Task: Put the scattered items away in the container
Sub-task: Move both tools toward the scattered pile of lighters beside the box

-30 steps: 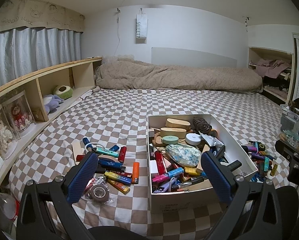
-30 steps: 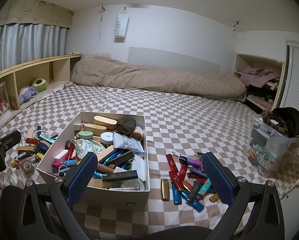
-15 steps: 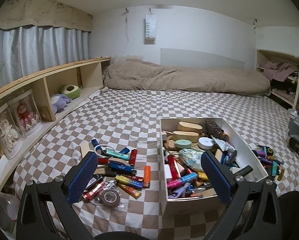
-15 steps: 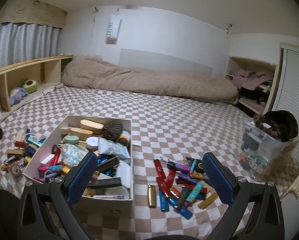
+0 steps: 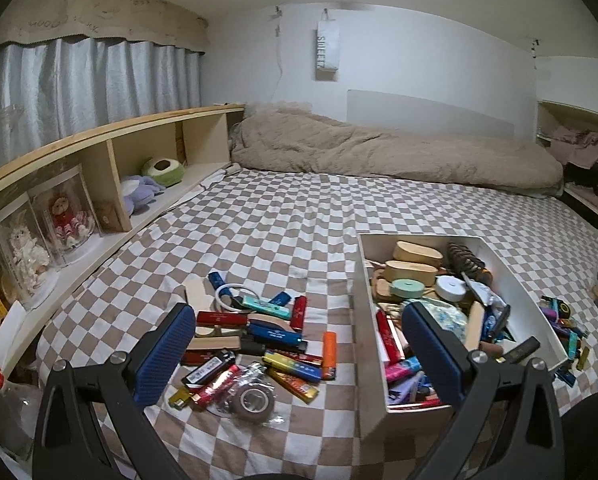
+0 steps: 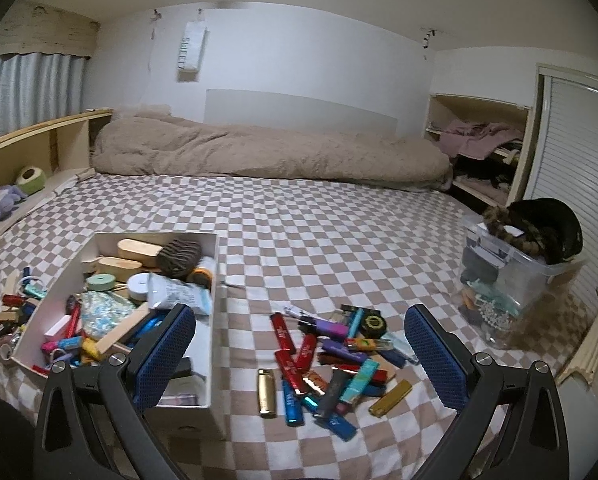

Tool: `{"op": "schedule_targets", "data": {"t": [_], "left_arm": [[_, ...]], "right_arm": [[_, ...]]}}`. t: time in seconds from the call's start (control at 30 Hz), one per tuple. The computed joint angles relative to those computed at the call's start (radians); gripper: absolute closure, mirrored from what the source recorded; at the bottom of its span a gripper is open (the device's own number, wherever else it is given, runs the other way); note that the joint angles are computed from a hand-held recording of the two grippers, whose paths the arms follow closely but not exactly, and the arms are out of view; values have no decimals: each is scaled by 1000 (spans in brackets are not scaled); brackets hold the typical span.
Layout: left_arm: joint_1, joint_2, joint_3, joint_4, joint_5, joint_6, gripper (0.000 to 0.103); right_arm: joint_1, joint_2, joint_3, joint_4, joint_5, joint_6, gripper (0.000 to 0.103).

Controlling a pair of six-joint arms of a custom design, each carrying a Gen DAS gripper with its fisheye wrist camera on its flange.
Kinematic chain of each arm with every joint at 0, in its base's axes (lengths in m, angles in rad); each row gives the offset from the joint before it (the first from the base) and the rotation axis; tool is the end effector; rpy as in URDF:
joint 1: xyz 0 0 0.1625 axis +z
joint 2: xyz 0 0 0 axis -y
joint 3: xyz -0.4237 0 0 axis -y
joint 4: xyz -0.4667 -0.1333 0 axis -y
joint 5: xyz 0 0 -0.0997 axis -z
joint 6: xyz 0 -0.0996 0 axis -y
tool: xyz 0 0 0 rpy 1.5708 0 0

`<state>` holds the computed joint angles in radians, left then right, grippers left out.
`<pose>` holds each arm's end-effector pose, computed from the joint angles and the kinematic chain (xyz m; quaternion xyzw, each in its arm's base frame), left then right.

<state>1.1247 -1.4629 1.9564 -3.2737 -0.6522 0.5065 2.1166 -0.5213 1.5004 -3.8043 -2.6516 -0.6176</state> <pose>-0.0450 -0.5864 0.4345 0.1141 0.7709 -0.4984 0.3799 0.4039 -0.5775 0.0663 0.1292 -0.7460 0.4880 0.4344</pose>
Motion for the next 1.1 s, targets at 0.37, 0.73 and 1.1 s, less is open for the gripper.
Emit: {"op": "schedule_targets", "data": {"t": [0.37,0.73,1.1], "left_arm": [[69,-2,-57,9,16,21,0],[145,-5,-81,195,-3,-116,0],[211,11,-115,338,-33,-198,0]], "right_arm": [[-41,-38,35,32,-17,58,0],[-95,-84,84,108,29,114,0],[-187,-226,204,395,198,326,0]]}}
